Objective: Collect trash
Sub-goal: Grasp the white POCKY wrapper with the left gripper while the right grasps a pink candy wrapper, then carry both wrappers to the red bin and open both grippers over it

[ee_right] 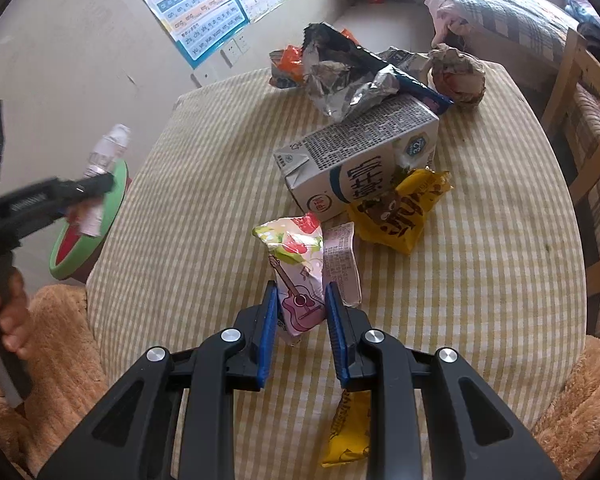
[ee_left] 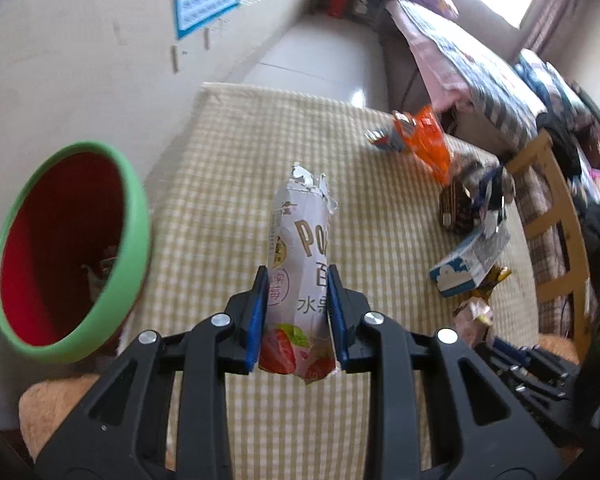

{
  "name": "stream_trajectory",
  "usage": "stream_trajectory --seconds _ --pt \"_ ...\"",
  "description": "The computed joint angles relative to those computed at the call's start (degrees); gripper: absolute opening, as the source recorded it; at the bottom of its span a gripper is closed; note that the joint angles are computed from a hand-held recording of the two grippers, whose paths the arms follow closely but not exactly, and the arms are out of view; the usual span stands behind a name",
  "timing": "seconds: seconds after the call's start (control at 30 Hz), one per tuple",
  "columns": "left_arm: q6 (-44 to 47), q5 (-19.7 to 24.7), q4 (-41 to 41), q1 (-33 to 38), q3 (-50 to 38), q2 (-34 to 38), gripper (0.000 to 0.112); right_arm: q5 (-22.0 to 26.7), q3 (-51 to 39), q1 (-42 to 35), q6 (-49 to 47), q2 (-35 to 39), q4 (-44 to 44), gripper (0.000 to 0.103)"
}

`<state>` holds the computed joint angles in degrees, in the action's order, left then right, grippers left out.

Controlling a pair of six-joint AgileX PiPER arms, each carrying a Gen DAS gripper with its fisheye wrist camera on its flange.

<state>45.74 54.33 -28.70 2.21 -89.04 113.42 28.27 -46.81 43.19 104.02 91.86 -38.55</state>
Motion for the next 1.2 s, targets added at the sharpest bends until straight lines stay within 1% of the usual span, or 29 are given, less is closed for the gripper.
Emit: stream_trajectory --seconds 0.07,0.13,0.23,0.3,0.37,0.47,0.67,0.83,1.03,1.2 --pt "0.1 0.2 -1.3 1.4 -0.1 -0.7 0.027 1.0 -1.1 0.1 -1.3 0.4 0.7 0.024" --pt "1.3 -1.0 -1.8 2.0 1.3 -2.3 0.027 2.4 -2.3 0.5 -2.1 0.7 0.6 0.024" --pt "3.6 -2.3 -2.7 2.8 3.3 -4.5 0.027 5.9 -4.4 1.5 -3.3 0.8 0.0 0.024" --pt "4.9 -2.0 -3.8 3.8 3.9 -5.3 0.027 8.3 -5.9 2.0 -3.9 0.8 -0.5 0.024" --pt "5.6 -1.7 -4.4 4.4 3.9 -5.7 0.027 9.1 -7.2 1.9 -4.5 0.6 -0.8 0.024" --pt "6.0 -1.4 -5.0 5.3 3.7 -5.8 0.027 10.2 -9.2 1.7 -6.0 0.5 -1.1 0.024" --pt "6.5 -0.9 -5.8 6.7 4.0 -6.2 0.027 10.7 -13.8 1.5 -9.6 1.7 -0.2 0.024" --pt "7.2 -1.5 -6.4 7.5 4.6 -6.6 0.027 12.2 -17.9 1.4 -13.1 3.4 1.5 0.024" --pt "6.9 -1.7 -6.4 8.1 4.2 -6.1 0.027 13.3 -21.1 0.7 -14.6 4.2 1.9 0.024" --pt "7.1 -2.4 -6.6 8.9 3.8 -5.9 0.027 13.9 -26.4 0.1 -18.4 6.1 2.6 0.024"
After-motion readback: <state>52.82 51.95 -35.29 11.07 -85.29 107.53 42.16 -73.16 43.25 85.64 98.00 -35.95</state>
